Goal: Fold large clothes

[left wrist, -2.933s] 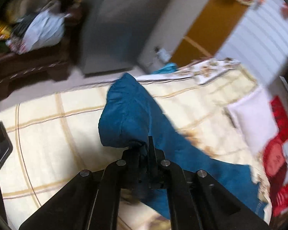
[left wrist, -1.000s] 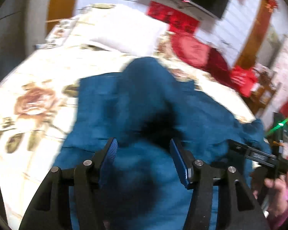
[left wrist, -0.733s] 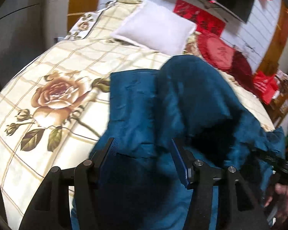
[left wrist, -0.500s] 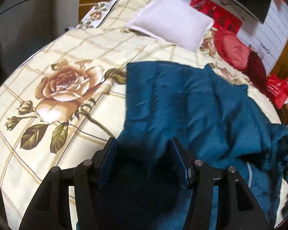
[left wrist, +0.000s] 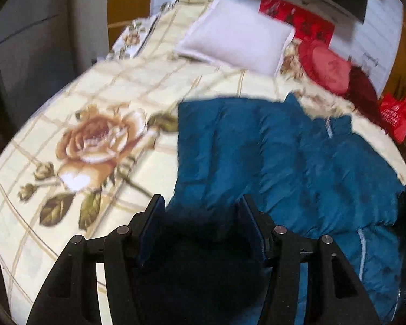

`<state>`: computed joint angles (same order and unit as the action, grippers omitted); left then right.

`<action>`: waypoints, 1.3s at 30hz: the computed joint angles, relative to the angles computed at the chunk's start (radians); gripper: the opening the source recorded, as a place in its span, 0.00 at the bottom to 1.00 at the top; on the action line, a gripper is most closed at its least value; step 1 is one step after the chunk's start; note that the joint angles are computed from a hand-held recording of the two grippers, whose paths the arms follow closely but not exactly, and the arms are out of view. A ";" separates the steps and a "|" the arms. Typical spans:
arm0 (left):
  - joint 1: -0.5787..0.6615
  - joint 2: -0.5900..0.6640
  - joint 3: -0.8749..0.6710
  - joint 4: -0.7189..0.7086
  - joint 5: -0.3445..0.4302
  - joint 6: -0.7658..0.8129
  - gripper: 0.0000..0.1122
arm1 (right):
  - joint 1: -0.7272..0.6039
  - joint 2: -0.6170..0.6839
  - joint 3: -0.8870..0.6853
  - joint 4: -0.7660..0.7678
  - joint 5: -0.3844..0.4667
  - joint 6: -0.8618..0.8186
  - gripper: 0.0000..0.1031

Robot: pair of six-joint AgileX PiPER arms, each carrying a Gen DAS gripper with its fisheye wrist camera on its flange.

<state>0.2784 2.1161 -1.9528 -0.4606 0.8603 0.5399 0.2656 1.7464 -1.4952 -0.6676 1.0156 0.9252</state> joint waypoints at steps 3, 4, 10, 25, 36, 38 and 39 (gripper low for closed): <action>-0.020 -0.016 0.005 -0.002 -0.040 0.009 0.60 | 0.009 -0.064 -0.003 0.070 -0.048 -0.052 0.58; -0.029 -0.012 -0.008 0.006 -0.038 0.001 0.60 | 0.013 -0.069 -0.017 0.113 -0.064 -0.090 0.58; -0.073 0.021 -0.051 0.015 -0.062 -0.019 0.60 | 0.078 0.017 -0.135 0.322 -0.141 -0.269 0.59; -0.109 0.230 -0.287 0.119 -0.006 -0.154 0.62 | 0.179 0.342 -0.375 0.223 -0.141 -0.281 0.62; -0.116 0.243 -0.298 0.139 -0.004 -0.158 0.63 | 0.171 0.224 -0.235 0.249 -0.182 -0.242 0.66; -0.114 0.256 -0.320 0.143 0.013 -0.167 0.64 | 0.164 0.164 -0.163 0.232 -0.195 -0.200 0.67; -0.114 0.263 -0.332 0.145 0.022 -0.172 0.64 | 0.159 0.144 -0.140 0.221 -0.183 -0.185 0.67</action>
<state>0.1642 2.3792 -2.2852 -0.3151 0.8822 0.3680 0.4245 1.8902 -1.6352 -0.4470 0.8330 0.7401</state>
